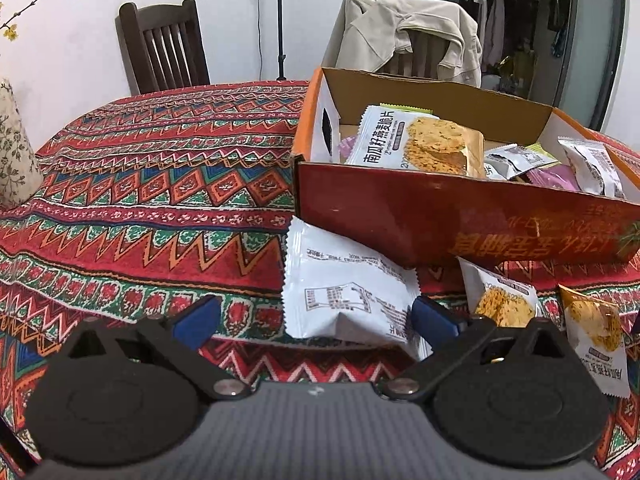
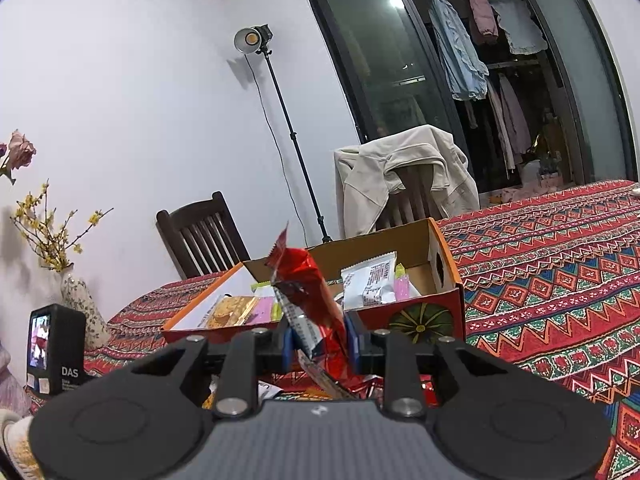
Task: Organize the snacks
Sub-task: 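Grasp a red snack packet with the right gripper while the left grasps a white packet, then lower the white packet into the box and open the left gripper while the right carries the red packet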
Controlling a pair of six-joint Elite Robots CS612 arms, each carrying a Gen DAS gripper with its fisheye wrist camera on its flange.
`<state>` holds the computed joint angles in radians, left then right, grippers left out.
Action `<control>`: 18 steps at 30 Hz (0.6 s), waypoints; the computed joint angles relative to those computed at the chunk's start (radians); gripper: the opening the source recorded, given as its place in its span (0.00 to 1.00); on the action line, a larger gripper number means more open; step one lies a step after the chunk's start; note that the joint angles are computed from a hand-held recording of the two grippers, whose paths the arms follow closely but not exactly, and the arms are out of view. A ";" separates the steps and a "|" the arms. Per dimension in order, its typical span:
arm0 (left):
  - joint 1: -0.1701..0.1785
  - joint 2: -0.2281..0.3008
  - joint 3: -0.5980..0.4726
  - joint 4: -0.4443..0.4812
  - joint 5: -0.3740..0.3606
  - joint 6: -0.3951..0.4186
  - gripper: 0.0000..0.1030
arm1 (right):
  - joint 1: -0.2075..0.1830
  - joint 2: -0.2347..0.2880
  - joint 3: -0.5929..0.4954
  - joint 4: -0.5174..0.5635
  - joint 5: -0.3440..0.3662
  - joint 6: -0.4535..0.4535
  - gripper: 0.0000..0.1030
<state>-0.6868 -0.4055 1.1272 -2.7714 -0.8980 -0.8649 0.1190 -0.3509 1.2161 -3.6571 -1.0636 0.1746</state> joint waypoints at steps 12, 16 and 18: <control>-0.012 0.010 0.011 -0.127 0.006 0.123 0.55 | 0.004 0.000 0.005 -0.011 -0.011 -0.020 0.24; -0.018 0.015 0.008 -0.171 0.006 0.186 0.29 | 0.007 0.001 0.006 -0.019 -0.021 -0.033 0.24; -0.022 0.014 0.015 -0.195 0.020 0.198 0.25 | 0.008 0.001 0.008 -0.023 -0.024 -0.039 0.24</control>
